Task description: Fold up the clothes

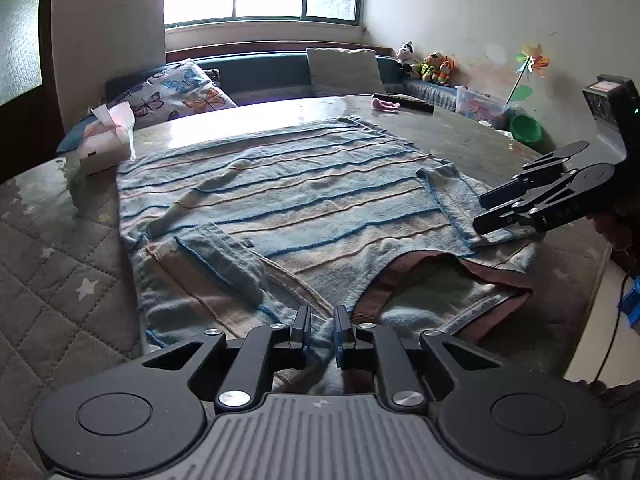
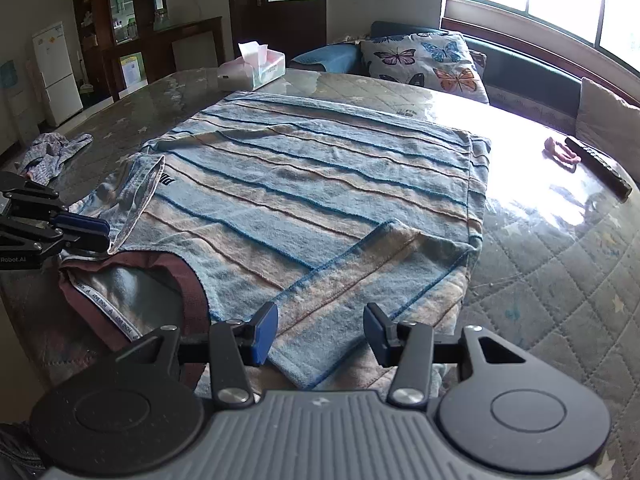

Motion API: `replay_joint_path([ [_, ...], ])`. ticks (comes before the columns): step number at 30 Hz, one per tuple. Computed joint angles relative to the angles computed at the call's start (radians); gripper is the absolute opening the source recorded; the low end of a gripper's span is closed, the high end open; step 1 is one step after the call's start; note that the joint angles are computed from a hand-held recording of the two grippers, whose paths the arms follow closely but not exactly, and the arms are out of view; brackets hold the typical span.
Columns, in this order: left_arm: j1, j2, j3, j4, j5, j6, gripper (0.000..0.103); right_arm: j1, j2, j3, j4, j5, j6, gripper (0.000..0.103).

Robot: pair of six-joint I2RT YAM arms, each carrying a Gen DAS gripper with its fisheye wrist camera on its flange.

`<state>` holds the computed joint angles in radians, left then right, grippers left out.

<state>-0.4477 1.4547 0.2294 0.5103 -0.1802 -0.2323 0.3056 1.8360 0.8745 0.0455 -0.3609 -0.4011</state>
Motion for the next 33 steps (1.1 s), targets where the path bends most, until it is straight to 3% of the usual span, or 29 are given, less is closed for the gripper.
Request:
replay_joint_path([
  [7,-0.002,0.029,0.023,-0.010,-0.014,-0.050,0.015,-0.003,0.001,-0.009,0.011,-0.006,0.005,0.048],
  [11,-0.026,0.022,-0.002,0.034,-0.030,-0.038,0.003,-0.007,0.000,-0.014,0.016,-0.007,0.010,0.048],
  [15,-0.055,-0.040,-0.057,0.084,-0.015,-0.009,0.002,-0.010,-0.001,-0.016,0.018,-0.008,0.012,0.048],
  [19,-0.050,-0.068,-0.059,0.057,0.053,0.021,0.005,-0.010,0.004,-0.013,0.020,-0.005,0.015,0.048],
  [23,-0.037,-0.111,-0.059,0.062,0.004,0.027,0.005,-0.011,0.003,-0.013,0.027,-0.001,0.019,0.048],
  [27,0.052,-0.048,0.013,0.034,-0.057,0.034,0.005,-0.020,0.002,-0.013,0.042,0.003,0.031,0.048],
  [33,0.177,0.109,0.098,0.036,-0.039,0.045,0.005,-0.032,0.030,0.024,0.072,0.020,0.050,0.047],
])
